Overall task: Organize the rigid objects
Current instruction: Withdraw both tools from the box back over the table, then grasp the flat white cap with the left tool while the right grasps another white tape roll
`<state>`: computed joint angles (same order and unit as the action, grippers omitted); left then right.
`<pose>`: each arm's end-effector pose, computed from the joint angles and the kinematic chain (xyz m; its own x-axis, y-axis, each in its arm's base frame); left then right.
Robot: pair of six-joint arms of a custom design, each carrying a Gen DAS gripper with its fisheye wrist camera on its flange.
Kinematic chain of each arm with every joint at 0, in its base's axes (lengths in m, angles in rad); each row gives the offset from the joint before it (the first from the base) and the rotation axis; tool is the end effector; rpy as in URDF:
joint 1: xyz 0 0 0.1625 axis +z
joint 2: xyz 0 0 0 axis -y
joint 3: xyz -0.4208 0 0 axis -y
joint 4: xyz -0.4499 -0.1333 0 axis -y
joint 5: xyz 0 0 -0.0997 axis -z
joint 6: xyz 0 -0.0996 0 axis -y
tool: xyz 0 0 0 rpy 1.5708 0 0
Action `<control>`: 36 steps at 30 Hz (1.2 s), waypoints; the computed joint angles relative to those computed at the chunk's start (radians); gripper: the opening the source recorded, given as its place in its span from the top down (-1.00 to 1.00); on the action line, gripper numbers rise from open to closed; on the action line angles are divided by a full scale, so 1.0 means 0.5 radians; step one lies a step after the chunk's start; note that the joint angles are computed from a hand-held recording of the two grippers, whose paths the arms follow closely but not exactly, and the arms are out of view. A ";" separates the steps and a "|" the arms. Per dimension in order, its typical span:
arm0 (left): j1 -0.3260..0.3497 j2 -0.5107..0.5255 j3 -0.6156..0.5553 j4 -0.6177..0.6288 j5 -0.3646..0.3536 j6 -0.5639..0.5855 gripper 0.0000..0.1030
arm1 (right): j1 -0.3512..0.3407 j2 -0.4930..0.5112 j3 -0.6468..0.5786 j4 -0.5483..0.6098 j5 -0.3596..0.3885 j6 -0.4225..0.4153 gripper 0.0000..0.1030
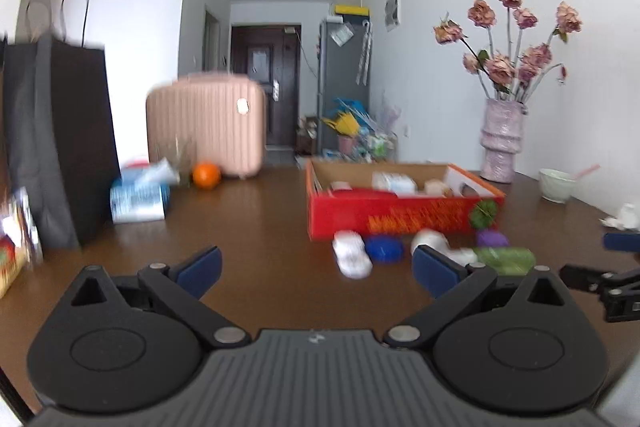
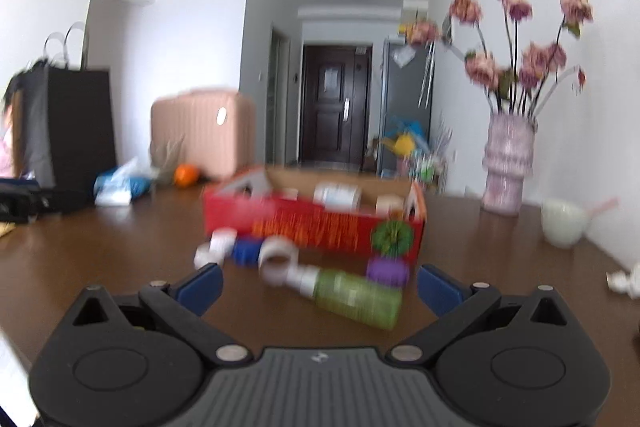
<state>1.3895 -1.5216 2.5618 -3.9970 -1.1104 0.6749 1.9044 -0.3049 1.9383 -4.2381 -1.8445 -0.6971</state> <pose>0.1107 -0.3806 0.2764 -0.7288 -0.0964 -0.6779 0.6257 0.3086 -0.7165 0.2664 -0.4439 -0.1236 -0.6483 -0.3837 0.6577 -0.7613 0.3090 -0.5701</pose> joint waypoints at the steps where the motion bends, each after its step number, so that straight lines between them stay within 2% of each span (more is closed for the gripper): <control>1: 0.008 -0.065 0.048 0.085 0.010 -0.057 -1.00 | 0.002 -0.004 0.035 -0.001 -0.016 0.024 -1.00; 5: 0.022 -0.176 0.117 0.232 0.062 -0.217 -1.00 | -0.011 0.009 0.103 -0.041 -0.008 0.109 -1.00; 11: 0.008 -0.087 0.073 0.147 0.081 -0.118 -1.00 | 0.006 0.021 0.069 -0.002 -0.004 0.106 -1.00; 15: 0.027 -0.004 -0.004 0.225 0.112 -0.126 -1.00 | -0.008 0.031 0.034 0.063 -0.033 0.098 -1.00; 22: 0.085 0.224 -0.275 0.362 0.138 -0.028 -1.00 | -0.030 0.017 -0.134 0.333 -0.051 0.170 -1.00; 26: 0.148 0.333 -0.477 0.574 0.027 0.056 -1.00 | -0.028 0.048 -0.317 0.522 -0.004 0.145 -0.96; 29: 0.170 0.448 -0.678 0.734 0.026 -0.042 -0.82 | -0.011 0.104 -0.512 0.703 -0.018 0.089 -0.83; 31: 0.214 0.493 -0.812 0.930 -0.090 -0.127 -0.72 | -0.007 0.151 -0.652 0.828 -0.013 0.057 -0.81; 32: 0.224 0.525 -0.866 0.976 -0.097 -0.138 -0.67 | -0.009 0.179 -0.722 0.879 0.000 0.050 -0.79; 36: 0.260 0.655 -1.072 1.176 -0.089 -0.217 -0.30 | -0.026 0.259 -0.970 1.157 0.025 0.137 -0.67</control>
